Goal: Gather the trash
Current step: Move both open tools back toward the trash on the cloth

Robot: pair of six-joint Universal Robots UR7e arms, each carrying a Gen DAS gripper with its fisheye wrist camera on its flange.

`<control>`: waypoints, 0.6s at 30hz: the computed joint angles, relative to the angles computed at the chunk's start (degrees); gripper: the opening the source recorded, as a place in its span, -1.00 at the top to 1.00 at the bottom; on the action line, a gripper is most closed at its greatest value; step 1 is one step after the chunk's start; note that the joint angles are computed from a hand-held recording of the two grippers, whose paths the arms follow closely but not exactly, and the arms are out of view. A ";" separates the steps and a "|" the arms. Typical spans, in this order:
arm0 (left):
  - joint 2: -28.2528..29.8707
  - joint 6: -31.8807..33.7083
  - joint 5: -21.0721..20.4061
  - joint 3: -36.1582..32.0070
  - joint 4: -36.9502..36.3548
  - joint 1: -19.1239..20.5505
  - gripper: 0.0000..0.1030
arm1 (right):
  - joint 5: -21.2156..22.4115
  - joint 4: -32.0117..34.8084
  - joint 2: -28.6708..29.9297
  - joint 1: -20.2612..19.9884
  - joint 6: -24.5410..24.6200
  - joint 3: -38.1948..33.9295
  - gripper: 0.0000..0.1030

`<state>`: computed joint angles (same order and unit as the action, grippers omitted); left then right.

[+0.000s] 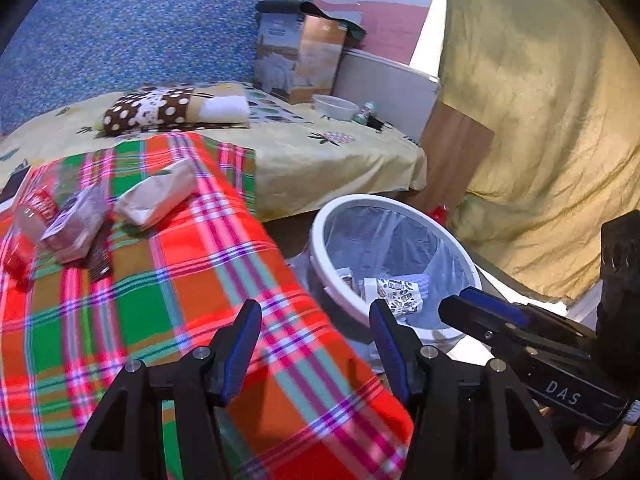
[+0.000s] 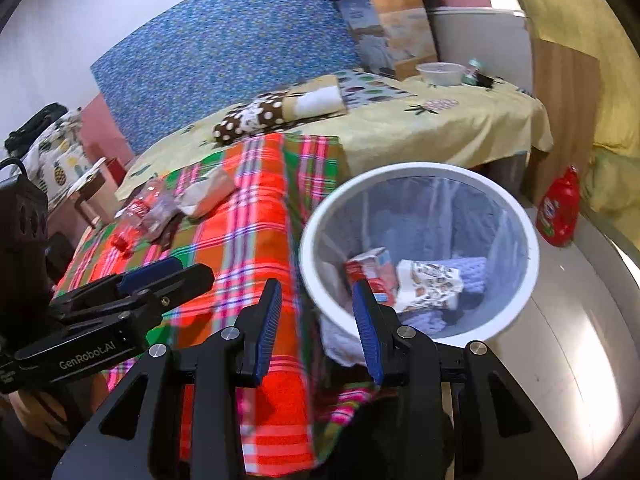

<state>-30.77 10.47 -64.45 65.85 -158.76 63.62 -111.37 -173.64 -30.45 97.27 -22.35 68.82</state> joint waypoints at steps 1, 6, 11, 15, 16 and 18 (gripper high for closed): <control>-0.51 -0.22 0.52 0.87 -0.64 -0.03 -0.09 | 0.41 0.09 0.05 0.08 -0.24 0.14 0.24; -2.98 -0.53 2.39 4.64 -3.89 0.03 -0.09 | 2.10 1.53 0.40 0.54 -1.22 0.44 0.24; -4.93 -1.01 4.12 7.58 -6.25 0.19 -0.09 | 3.26 2.38 0.80 1.08 -1.93 0.48 0.24; -6.35 -1.88 5.58 9.64 -7.44 0.44 -0.09 | 3.98 3.31 1.22 1.38 -2.42 0.14 0.24; -6.61 -2.04 5.91 10.00 -7.54 0.52 -0.09 | 4.08 3.67 1.38 1.46 -2.54 -0.07 0.24; -7.19 -2.33 6.53 10.87 -7.87 0.68 -0.09 | 4.23 3.93 1.56 1.63 -2.71 -0.02 0.24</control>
